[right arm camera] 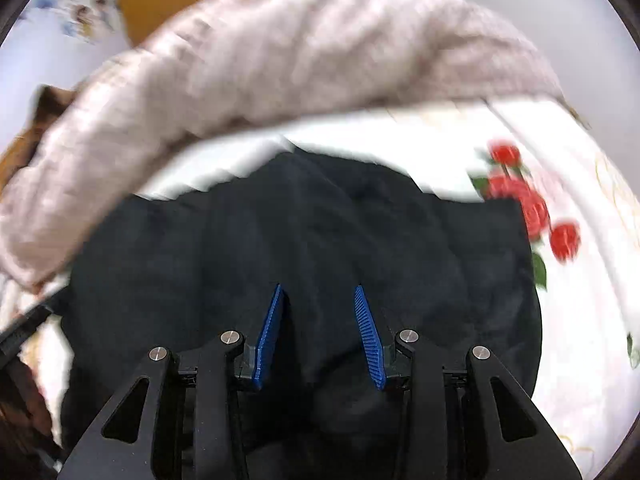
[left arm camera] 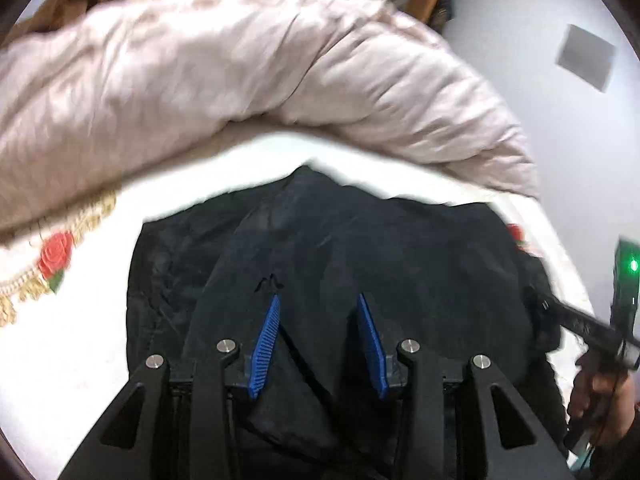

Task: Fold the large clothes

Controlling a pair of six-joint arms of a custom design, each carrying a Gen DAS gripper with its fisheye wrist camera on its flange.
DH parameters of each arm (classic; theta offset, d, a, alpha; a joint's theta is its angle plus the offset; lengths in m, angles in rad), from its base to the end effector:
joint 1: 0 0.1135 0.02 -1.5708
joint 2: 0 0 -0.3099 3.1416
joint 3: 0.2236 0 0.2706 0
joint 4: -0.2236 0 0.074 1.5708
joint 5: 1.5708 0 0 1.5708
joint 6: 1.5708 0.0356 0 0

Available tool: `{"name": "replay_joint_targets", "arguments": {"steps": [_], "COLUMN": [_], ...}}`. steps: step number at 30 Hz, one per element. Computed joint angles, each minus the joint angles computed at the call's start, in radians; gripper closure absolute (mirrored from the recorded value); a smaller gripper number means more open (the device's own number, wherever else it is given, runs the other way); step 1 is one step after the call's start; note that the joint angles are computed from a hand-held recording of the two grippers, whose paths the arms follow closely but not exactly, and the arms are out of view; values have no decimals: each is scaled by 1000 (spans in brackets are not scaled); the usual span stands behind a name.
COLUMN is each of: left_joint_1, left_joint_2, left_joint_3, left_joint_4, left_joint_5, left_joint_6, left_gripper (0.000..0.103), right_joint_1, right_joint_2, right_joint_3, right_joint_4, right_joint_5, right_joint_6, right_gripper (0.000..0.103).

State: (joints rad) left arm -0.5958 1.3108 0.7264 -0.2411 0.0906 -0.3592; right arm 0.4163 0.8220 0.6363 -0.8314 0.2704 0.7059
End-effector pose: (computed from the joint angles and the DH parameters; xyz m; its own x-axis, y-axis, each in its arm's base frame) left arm 0.2198 -0.1529 0.2370 -0.7838 0.1084 -0.6115 0.3569 0.8844 -0.3006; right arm 0.1286 0.0465 0.2586 -0.7615 0.3468 -0.5476 0.3059 0.9371 0.1682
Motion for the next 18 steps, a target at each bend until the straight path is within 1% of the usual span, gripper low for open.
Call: {"name": "replay_joint_targets", "arguments": {"steps": [1,2,5,6,7,8,9,11,12,13,16,18], "left_joint_1": [11,12,-28,-35,-32,-35,-36,-25,-20,-18,0,24], "left_joint_2": [31,41,40,35,19,4,-18,-64,-84,-68,42,142], "left_joint_3": [-16,-35,-97,-97,-88,-61,-57,-37,-26,-1,78,108], "left_joint_4": [33,57,141,137,103,49,31,28,20,26,51,44], "left_joint_5": [25,25,-26,-31,-31,-34,-32,-28,-34,-40,-50,-28], "left_joint_6": [2,15,10,-1,-6,-9,-4,31,58,76,118,101], "left_gripper": [62,62,62,62,62,62,62,62,62,62,62,62], "right_joint_1": [-47,-83,-14,-2,-6,-5,9,67,73,58,-63,-149], "right_joint_2": [-13,-38,-41,-31,-21,-8,-2,-19,-39,-38,27,126], "right_joint_3": [-43,-70,-100,-104,-94,-67,-38,37,60,82,126,111], "right_joint_4": [45,64,81,88,80,54,21,-37,-39,-28,45,99], "right_joint_5": [-58,-84,-12,2,-1,1,17,85,101,100,-2,-83], "right_joint_6": [-26,-58,-40,-34,-33,-26,-14,7,-9,-36,-149,-206], "right_gripper": [65,65,65,65,65,65,65,65,65,65,65,65]}}
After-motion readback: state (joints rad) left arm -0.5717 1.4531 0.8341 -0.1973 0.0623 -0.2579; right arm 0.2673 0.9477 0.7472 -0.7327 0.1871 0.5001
